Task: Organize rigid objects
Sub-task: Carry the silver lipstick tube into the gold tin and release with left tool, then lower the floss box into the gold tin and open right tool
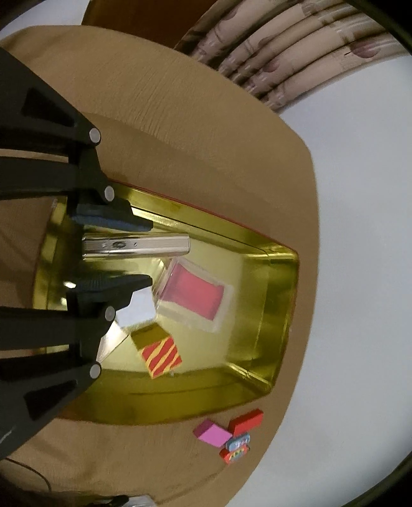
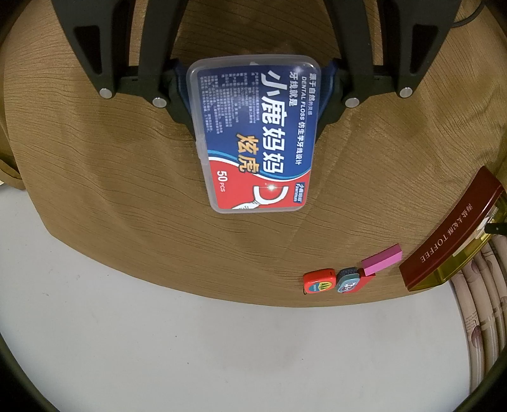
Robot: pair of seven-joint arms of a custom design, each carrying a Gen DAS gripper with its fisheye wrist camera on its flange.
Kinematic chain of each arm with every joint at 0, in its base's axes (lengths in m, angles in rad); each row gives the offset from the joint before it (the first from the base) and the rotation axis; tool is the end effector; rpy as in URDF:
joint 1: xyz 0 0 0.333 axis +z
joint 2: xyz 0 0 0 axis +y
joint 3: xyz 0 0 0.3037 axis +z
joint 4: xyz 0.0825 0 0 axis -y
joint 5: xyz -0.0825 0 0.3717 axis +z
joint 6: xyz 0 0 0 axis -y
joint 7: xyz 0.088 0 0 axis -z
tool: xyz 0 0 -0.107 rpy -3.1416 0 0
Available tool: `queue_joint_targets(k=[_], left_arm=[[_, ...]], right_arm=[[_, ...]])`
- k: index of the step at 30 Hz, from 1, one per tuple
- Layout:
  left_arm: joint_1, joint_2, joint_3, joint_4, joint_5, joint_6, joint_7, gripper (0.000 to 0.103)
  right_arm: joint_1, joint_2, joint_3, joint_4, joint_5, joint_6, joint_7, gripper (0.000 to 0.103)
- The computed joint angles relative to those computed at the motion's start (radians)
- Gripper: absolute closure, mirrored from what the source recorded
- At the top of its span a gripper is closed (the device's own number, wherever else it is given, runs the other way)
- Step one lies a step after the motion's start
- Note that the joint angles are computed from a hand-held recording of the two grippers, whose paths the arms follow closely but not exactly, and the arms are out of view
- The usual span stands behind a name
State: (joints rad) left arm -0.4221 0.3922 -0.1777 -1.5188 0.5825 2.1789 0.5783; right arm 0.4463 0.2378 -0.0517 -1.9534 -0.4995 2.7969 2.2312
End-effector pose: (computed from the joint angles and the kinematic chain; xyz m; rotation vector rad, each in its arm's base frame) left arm 0.5867 -0.3544 0.4639 -2.0157 1.7440 -0.3750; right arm 0.5741 0.2654 0.4172 -1.9699 1.6781 -0.6103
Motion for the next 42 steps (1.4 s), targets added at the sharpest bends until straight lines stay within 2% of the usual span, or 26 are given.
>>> queue_joint_targets(k=[5, 10, 13, 20, 23, 27, 30, 33, 42], left_arm=[[-0.018, -0.05, -0.01, -0.058, 0.027, 0.044, -0.047, 0.061], [-0.054, -0.093, -0.015, -0.097, 0.114, 0.013, -0.111, 0.05], [-0.055, -0.125, -0.024, -0.131, 0.147, 0.01, -0.135, 0.044], [-0.052, -0.216, -0.057, -0.23, 0.215, 0.0, -0.204, 0.04], [-0.041, -0.229, -0.065, -0.255, 0.232, 0.008, -0.227, 0.034], [-0.034, -0.229, -0.068, -0.259, 0.246, -0.02, -0.245, 0.031], [-0.014, -0.248, -0.068, -0.288, 0.223, 0.016, -0.264, 0.029], [-0.006, -0.258, -0.07, -0.298, 0.226, 0.011, -0.291, 0.028], [0.005, -0.264, -0.073, -0.299, 0.239, 0.004, -0.32, 0.025]], right_arm=[[0.0, 0.0, -0.001, -0.002, 0.003, 0.006, -0.009, 0.04], [0.001, 0.0, -0.004, -0.003, -0.003, 0.005, -0.007, 0.041], [0.001, 0.0, -0.004, -0.002, -0.005, 0.005, -0.007, 0.041], [0.005, -0.001, -0.003, 0.004, -0.011, -0.011, 0.001, 0.041], [0.014, 0.002, -0.005, 0.02, -0.023, -0.044, 0.038, 0.041], [0.034, 0.015, -0.009, 0.056, -0.068, -0.111, 0.111, 0.041], [0.04, 0.021, -0.002, 0.083, -0.093, -0.155, 0.143, 0.041], [0.037, 0.016, 0.012, 0.093, -0.089, -0.156, 0.162, 0.041], [0.067, 0.038, 0.067, 0.187, -0.044, -0.167, 0.065, 0.041]])
